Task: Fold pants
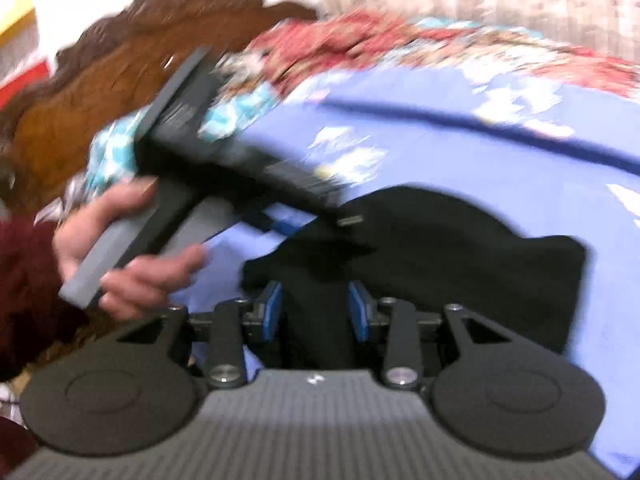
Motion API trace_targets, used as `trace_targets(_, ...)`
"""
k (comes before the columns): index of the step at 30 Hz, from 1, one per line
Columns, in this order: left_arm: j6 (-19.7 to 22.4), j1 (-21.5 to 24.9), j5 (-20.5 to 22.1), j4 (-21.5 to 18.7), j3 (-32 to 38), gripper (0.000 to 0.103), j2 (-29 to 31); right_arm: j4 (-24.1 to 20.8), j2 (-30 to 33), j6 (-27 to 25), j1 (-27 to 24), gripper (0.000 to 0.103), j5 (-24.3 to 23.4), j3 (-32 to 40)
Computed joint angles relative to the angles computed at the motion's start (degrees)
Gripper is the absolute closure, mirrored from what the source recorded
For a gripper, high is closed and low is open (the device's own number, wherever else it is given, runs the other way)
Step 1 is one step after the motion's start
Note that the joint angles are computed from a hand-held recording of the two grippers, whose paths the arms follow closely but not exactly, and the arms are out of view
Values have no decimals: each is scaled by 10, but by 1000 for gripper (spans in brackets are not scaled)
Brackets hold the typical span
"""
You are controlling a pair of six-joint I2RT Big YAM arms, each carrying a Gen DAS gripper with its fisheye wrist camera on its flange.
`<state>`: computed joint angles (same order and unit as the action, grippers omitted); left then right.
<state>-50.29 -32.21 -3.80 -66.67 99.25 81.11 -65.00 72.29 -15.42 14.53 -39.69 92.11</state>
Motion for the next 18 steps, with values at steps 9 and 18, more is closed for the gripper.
trace_targets(9,-22,-57,-50,-23,-53,78,-51,-15,-24,65,-83,78,44,-64)
trace_targets(18,-48,-76,-71,-25,-63,67,-74,-36,-32,39,-45,76,124,-78)
